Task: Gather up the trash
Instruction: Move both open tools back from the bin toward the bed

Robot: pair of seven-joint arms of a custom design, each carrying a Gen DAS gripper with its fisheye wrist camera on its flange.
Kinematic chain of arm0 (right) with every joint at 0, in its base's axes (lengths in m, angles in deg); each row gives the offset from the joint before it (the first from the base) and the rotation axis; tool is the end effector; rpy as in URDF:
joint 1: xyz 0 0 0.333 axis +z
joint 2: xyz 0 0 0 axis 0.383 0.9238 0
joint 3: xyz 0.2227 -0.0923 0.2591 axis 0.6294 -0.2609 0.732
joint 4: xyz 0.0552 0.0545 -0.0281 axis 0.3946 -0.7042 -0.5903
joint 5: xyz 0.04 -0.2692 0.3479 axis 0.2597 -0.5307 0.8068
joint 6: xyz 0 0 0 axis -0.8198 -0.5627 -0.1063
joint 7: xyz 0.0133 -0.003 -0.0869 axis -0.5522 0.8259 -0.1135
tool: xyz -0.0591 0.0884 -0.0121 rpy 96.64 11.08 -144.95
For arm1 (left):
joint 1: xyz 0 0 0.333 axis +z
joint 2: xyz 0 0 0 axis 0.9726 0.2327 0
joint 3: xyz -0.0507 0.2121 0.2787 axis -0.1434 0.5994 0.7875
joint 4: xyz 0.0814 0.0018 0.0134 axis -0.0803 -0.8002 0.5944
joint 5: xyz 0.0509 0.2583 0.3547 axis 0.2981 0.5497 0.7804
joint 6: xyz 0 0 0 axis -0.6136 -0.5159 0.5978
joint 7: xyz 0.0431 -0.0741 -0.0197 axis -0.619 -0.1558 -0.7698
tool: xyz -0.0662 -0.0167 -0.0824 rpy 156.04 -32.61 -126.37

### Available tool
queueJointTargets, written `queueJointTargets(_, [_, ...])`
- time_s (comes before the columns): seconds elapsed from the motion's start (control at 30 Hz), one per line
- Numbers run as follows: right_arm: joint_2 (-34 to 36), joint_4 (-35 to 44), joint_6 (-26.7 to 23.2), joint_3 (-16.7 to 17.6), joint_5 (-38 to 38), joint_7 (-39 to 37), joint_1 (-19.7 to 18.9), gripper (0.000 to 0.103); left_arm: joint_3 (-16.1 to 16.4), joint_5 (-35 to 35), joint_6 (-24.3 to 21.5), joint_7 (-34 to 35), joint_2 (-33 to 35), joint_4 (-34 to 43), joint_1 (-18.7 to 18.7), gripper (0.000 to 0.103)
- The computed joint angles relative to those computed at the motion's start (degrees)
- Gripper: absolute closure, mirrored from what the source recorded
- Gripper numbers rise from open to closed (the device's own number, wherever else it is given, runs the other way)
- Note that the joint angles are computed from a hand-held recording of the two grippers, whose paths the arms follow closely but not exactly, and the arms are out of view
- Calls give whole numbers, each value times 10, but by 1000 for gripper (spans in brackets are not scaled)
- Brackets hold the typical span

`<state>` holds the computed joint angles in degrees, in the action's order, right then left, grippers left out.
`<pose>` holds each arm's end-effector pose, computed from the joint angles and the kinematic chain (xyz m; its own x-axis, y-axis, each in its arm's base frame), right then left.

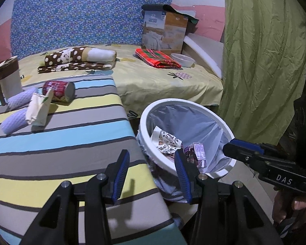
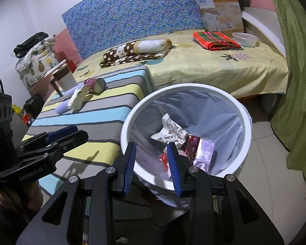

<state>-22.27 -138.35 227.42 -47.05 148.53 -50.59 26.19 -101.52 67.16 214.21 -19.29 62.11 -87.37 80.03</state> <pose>0.6783 0.1071 0.3576 0.1481 -0.9645 -0.2188 -0.6975 0.0550 -0.7145 0.6384 -0.2953 0.3811 -0.3945 -0.8963 0.2028 -0.6535 0.1185 -0.7476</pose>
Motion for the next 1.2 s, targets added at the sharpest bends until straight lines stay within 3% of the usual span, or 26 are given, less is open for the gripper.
queueJointTargets(0.3, [2,8,-3,20,31,-49,-3,69,109,10,16,-55,-45,-37,-80,55])
queueJointTargets(0.5, [5,14,-21,7,21,-51,17,68,207,25,25,-99,-68,-58,-157,55])
queueJointTargets(0.7, [7,19,-38,-2,9,-48,32,64,331,45,29,-146,-82,-73,-262,55])
queueJointTargets(0.93, [12,24,-56,-13,-32,-18,47,64,426,65,34,-187,-87,-84,-337,55])
queueJointTargets(1.1, [18,31,-64,-15,-56,-4,54,64,473,74,35,-209,-90,-93,-370,55])
queueJointTargets(1.2, [24,39,-66,-21,-77,12,63,64,483,77,37,-216,-91,-96,-371,55])
